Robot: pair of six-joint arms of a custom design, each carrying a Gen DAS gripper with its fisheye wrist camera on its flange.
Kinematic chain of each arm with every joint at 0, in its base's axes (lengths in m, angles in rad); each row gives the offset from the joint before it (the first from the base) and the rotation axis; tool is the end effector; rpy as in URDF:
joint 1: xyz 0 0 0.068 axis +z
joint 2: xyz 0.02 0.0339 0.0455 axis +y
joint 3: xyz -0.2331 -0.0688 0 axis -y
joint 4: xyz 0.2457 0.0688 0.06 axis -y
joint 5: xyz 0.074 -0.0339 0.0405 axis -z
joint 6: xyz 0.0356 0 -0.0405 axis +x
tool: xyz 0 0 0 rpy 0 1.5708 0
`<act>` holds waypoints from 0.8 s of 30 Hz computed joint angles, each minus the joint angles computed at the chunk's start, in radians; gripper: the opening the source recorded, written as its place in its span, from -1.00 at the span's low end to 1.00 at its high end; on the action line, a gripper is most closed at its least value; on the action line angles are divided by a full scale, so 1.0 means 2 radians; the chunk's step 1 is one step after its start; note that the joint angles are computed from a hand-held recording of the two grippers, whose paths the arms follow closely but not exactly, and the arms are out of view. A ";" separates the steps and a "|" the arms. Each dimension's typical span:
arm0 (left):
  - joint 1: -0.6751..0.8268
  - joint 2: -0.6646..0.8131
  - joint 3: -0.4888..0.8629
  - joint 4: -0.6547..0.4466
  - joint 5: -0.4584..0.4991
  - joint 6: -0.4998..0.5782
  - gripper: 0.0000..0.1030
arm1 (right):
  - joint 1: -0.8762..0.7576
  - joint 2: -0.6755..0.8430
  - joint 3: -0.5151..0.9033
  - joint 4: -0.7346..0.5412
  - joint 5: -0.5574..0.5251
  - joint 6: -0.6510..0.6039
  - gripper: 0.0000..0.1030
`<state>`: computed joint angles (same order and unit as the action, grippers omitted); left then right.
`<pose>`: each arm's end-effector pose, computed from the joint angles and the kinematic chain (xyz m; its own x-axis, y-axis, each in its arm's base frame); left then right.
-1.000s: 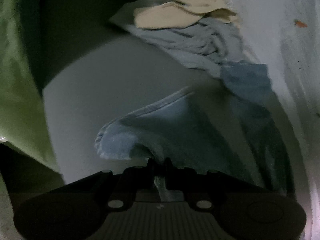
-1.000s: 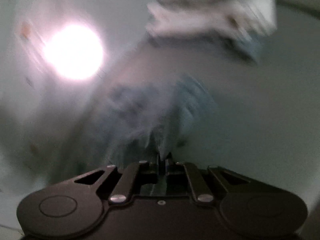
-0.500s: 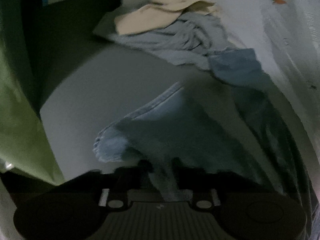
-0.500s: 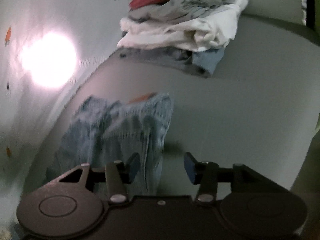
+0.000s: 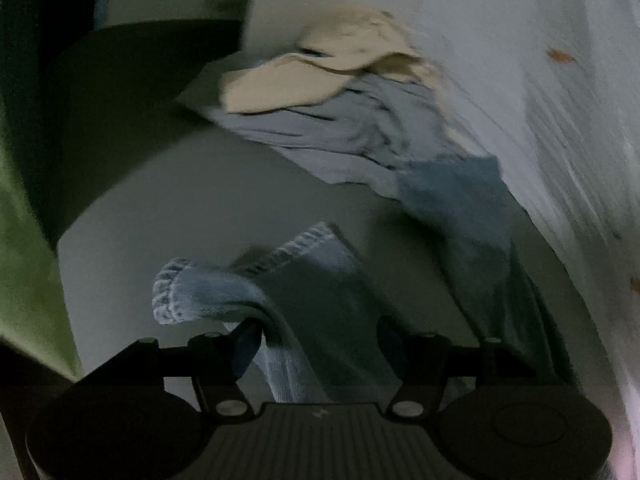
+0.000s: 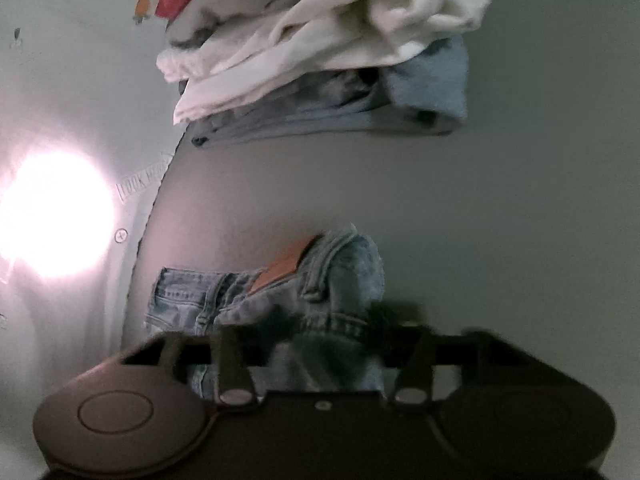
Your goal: Fold clothes
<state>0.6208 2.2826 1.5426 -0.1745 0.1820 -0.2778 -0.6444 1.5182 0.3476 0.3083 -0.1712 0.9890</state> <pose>0.3785 0.2627 0.0823 -0.4875 -0.6802 -0.5475 -0.6405 0.7047 -0.3052 0.1873 -0.1331 0.0605 0.0869 0.9645 -0.2495 0.7838 0.0884 0.6147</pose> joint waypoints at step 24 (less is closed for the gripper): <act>-0.061 0.035 0.073 0.027 -0.067 0.106 0.79 | 0.112 -0.104 0.058 -0.049 0.243 -0.299 0.35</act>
<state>0.4979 2.3529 1.6892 -0.1205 0.0486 -0.0650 -0.4201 1.3111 0.4626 0.2103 0.3146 0.3905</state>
